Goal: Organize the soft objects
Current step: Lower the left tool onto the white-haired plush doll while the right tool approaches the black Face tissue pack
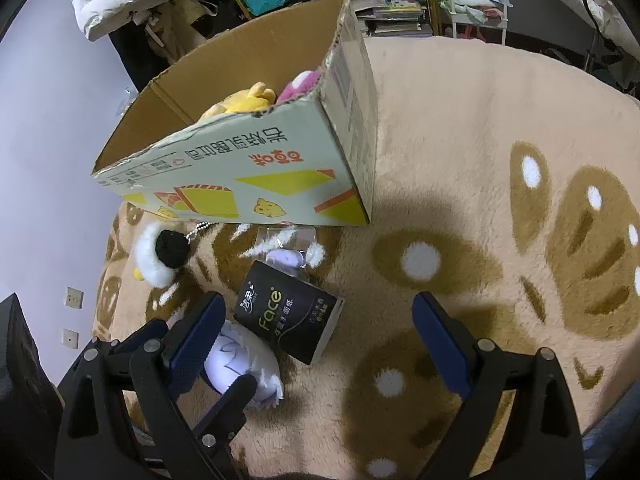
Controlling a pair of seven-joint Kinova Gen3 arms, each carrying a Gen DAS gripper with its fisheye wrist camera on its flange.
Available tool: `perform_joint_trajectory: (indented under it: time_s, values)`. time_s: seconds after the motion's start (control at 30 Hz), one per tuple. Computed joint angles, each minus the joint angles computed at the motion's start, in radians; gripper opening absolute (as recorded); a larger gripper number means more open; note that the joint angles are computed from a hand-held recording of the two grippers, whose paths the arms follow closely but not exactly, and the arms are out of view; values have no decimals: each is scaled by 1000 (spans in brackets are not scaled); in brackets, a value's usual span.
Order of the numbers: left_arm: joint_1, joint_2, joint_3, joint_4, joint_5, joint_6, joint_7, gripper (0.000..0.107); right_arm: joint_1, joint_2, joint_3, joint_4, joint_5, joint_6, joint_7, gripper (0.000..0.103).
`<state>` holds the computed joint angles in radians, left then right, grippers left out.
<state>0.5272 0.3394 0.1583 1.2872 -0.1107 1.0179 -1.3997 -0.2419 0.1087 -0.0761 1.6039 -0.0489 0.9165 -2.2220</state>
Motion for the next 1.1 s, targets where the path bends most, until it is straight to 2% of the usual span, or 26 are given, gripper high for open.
perform_joint_trajectory:
  time_s: [0.1,0.2,0.37,0.73,0.83,0.9,0.97,1.1]
  values:
    - [7,4,-4,3,-12,-8,8,91,11,14,2,0,-27,-2,11,99]
    - [18,5,-11,10,-31,-14,29,96,24,29,5,0,-61,-6,29,99]
    - [15,10,-11,10,-34,-18,35,96,49,60,6,-4,-124,-5,68,92]
    - [7,15,-11,21,-30,-33,43,100,40,98,7,-19,-114,0,78,88]
    - [3,19,-11,16,-25,-29,41,101,36,105,2,-27,-117,3,85,80]
    - [-22,29,-2,8,16,-17,26,102,31,109,-6,-26,-133,-5,93,72]
    - [-36,33,0,7,42,-15,20,102,28,114,-13,-29,-147,-12,106,60]
    - [-47,36,0,7,64,-11,6,102,-1,124,-15,-50,-128,-1,91,54]
